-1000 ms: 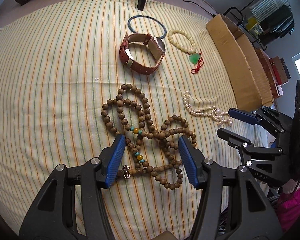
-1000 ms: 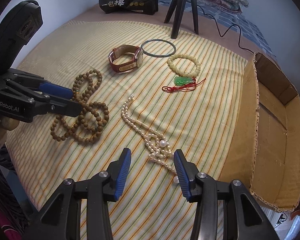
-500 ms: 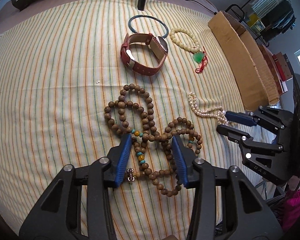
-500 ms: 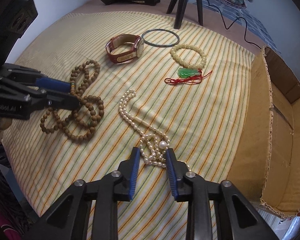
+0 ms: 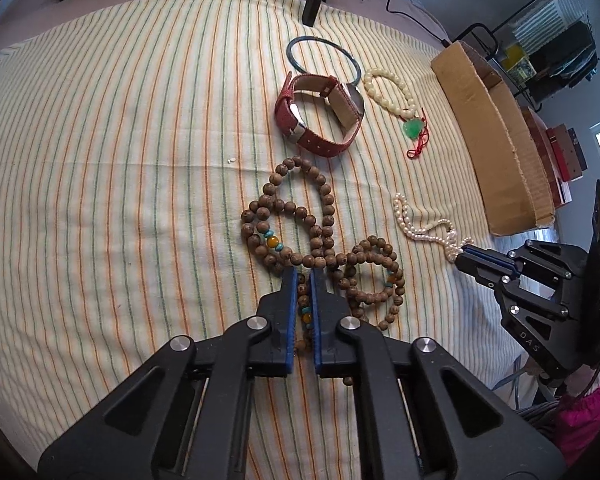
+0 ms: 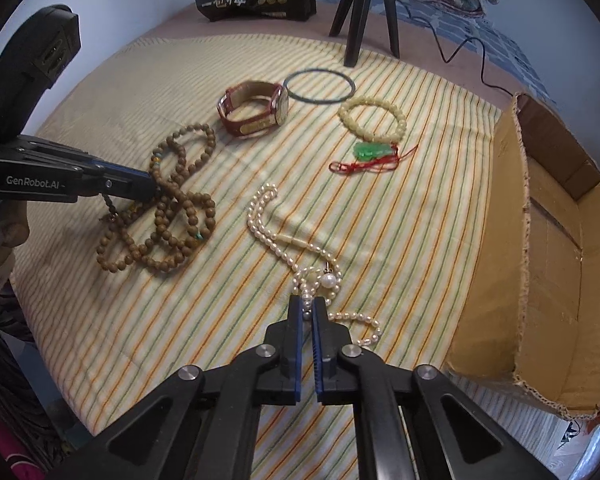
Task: Organize jewelry
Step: 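Lift the bead strand with the left tool while the right tool lifts the pearl necklace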
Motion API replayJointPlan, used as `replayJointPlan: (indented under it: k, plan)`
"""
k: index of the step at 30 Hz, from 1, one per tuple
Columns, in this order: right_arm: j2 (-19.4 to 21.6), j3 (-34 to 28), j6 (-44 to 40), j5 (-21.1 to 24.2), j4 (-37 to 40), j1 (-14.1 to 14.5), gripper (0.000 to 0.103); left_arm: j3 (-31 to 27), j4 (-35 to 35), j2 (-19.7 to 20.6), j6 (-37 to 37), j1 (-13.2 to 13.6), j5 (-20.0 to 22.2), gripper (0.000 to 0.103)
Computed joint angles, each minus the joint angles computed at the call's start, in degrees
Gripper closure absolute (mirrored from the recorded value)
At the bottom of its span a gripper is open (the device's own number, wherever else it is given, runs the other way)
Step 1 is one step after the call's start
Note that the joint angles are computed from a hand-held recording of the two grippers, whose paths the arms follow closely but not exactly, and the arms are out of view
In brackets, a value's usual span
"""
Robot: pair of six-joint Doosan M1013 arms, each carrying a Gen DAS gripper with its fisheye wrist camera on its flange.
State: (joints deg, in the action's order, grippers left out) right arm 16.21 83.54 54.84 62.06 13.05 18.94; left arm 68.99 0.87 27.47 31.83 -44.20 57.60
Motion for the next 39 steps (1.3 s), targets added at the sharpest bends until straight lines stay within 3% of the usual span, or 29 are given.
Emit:
replayJointPlan:
  k: [8,9,10,12,17,19,20,28,29,31,33,36,39]
  plan:
    - [-0.5,-0.1,-0.5,-0.6,0.2,-0.4,0.099,0.5,2.0,-0.9,-2.1,-0.3,-0.7,0.101]
    - [-0.2,-0.3,-0.7,0.0,0.1,-0.4,0.094,0.4,2.3,-0.8,-2.3,-0.4,-0.5,0.101]
    - [0.0,-0.4,-0.9,0.4,-0.3,-0.3,0.077,0.3,2.1,-0.7,-2.0,-0.4,-0.3,0.101]
    - [-0.1,0.1,-0.3,-0.9,-2.8,0.4,0.057,0.2,1.8,-0.5,-1.6,-0.4,-0.1,0.101]
    - [0.9,0.1,0.5,-0.4,-6.0,1.4,0.067,-0.4,1.6,0.2,-1.0,-0.4,0.4,0.101]
    - [0.8,0.1,-0.3,-0.5,-5.7,1.5,0.095,-0.4,1.5,0.2,-1.0,-0.4,0.4,0.101]
    - [0.7,0.2,0.1,-0.8,-5.8,1.6,0.098,-0.4,1.5,0.2,-0.9,-0.4,0.3,0.101]
    - [-0.5,0.4,0.1,-1.8,-2.9,0.9,0.102,0.5,2.1,-0.8,-2.5,-0.2,-1.9,0.099]
    - [-0.7,0.5,0.0,-2.0,-2.8,0.9,0.102,0.5,0.5,-0.6,-2.5,0.2,-1.6,0.096]
    - [-0.9,0.5,-0.3,-1.8,-2.4,0.9,0.102,0.8,-1.8,-0.5,-2.9,0.8,-1.6,0.061]
    - [-0.9,0.5,-0.7,-1.6,-2.0,0.9,0.102,1.9,-2.5,-1.0,-4.1,1.0,-4.0,0.049]
    - [-0.7,0.4,-0.6,-1.2,-2.2,0.8,0.102,2.2,-3.2,-0.9,-5.2,1.3,-6.0,0.046]
    - [-0.5,0.3,-0.2,-1.1,-2.1,0.7,0.102,0.5,-1.1,0.4,-8.0,1.1,-5.1,0.046]
